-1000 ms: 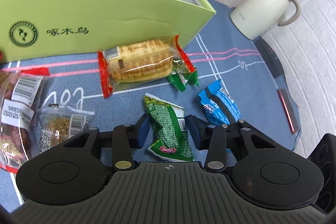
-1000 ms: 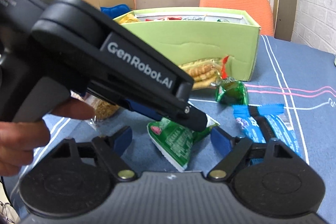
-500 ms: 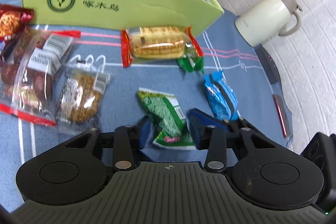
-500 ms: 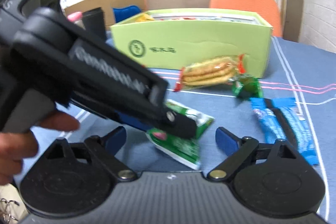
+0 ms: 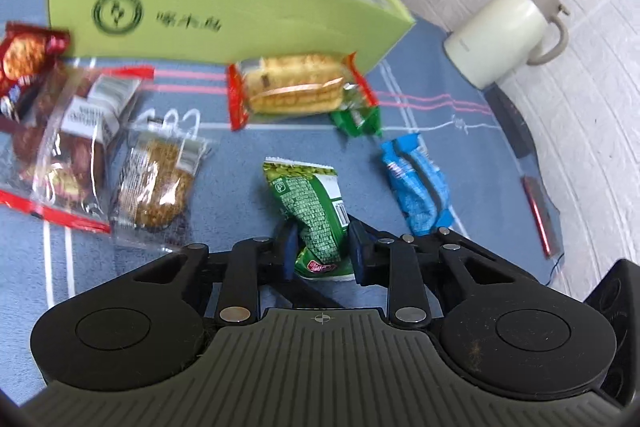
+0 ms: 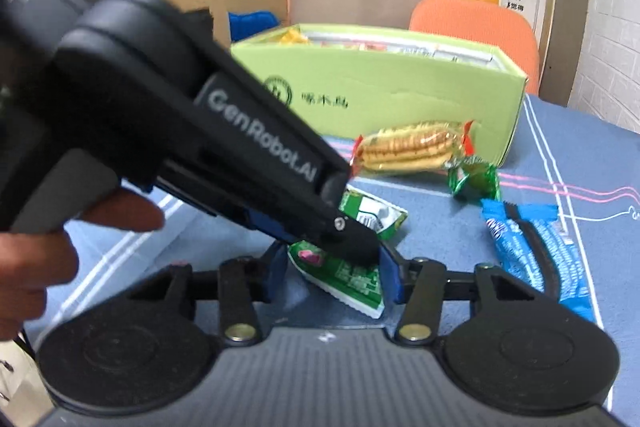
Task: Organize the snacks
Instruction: 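Close the left gripper on the green snack packet and lift, then carry the green snack packet into the green box and release, then lower the left gripper and close it on the blue cookie packet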
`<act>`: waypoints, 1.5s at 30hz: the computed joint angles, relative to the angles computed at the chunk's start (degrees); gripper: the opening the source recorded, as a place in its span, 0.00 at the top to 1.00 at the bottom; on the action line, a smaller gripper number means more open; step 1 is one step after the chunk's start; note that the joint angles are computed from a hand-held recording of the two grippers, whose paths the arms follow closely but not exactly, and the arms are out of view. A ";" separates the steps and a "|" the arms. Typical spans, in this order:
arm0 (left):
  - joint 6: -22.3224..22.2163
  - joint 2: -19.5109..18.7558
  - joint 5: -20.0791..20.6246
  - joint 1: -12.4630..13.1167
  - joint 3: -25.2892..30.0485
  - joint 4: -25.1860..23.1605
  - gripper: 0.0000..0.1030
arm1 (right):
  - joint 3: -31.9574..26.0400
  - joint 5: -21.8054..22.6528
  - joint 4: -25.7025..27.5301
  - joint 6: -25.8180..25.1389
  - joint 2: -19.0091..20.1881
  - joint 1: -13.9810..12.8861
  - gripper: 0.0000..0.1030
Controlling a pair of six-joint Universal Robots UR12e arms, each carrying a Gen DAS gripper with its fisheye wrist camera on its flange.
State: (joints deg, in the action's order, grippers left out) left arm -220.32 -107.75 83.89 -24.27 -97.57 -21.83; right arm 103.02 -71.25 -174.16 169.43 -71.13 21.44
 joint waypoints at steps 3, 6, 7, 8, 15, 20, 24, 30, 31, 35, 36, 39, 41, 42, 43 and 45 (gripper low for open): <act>1.31 0.63 1.36 0.03 0.82 1.50 0.98 | -1.53 0.06 -1.98 -1.02 0.01 0.00 0.46; 3.08 0.96 3.19 0.81 2.45 3.25 0.97 | -5.49 1.36 -3.20 -1.67 1.49 -0.06 0.45; 3.51 0.88 4.08 1.13 3.29 3.56 0.97 | -7.45 1.64 -3.45 -2.35 2.46 0.03 0.45; 4.19 0.62 5.08 1.47 4.35 3.65 0.97 | -9.47 1.81 -3.29 -2.86 3.45 0.16 0.45; 5.36 -3.84 6.94 4.91 13.41 0.05 0.98 | -25.08 2.85 5.03 -4.81 11.49 0.14 0.44; 3.72 -8.68 3.83 6.16 20.08 -4.22 0.98 | -30.42 0.56 10.63 -6.49 14.64 -0.53 0.39; 4.10 -12.38 1.46 6.28 24.10 -6.81 0.95 | -30.66 -0.78 12.57 -5.79 15.23 -1.72 0.31; 5.34 -9.94 7.04 5.35 18.88 0.25 0.54 | -19.47 -0.54 0.27 -1.67 10.04 -4.12 0.09; 5.50 -8.85 6.94 5.18 17.30 1.49 0.53 | -16.88 -0.31 -0.54 -1.68 8.65 -4.60 0.10; 6.71 -4.72 5.39 3.89 10.17 7.73 0.42 | -7.66 -1.89 -0.27 0.75 3.67 -5.72 0.10; 7.03 -4.06 4.36 3.39 8.80 8.22 0.42 | -5.63 -2.12 -0.20 1.81 2.63 -6.02 0.10; 7.28 -4.12 0.32 1.57 7.19 7.61 0.44 | -1.54 -3.36 -0.40 4.27 0.64 -6.39 0.10; 7.10 -5.60 -2.60 0.63 8.61 3.44 0.50 | -0.82 -3.86 -0.03 5.83 0.35 -6.32 0.10; 6.70 -6.51 -3.73 0.15 9.57 1.42 0.54 | -0.38 -3.81 0.25 6.18 0.07 -6.32 0.10; 6.84 -7.38 -4.71 -0.17 10.52 0.02 0.54 | -0.07 -3.64 0.21 6.14 -0.14 -6.37 0.10; 5.61 -8.48 -4.02 -1.01 12.10 -3.44 0.55 | 0.18 -3.69 0.05 5.45 -0.10 -5.93 0.10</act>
